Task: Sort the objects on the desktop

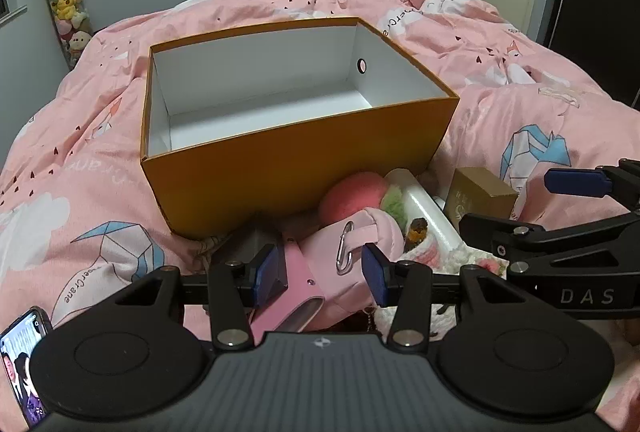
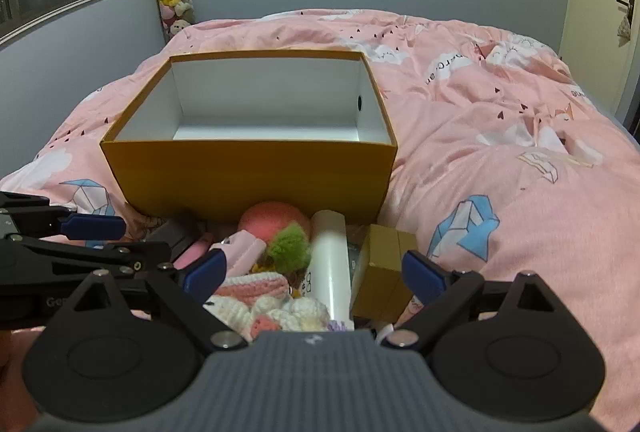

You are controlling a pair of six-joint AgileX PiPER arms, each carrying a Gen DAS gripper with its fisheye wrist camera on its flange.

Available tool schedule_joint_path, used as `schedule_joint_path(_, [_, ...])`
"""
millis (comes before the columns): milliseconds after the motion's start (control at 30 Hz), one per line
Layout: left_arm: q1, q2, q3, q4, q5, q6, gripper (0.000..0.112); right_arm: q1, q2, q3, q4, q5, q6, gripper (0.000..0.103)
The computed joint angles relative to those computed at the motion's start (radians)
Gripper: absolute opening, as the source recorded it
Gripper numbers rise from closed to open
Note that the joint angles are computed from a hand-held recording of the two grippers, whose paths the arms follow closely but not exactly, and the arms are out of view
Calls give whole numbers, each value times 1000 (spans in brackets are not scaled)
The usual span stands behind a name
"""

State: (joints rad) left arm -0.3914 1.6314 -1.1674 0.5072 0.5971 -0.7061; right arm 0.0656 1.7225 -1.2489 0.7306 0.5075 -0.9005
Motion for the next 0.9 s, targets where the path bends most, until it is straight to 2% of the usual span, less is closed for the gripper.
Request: schedule_joint_path(900, [-13,21,-19,13,48,-1,54,0,25,-24,-43,33,42,94])
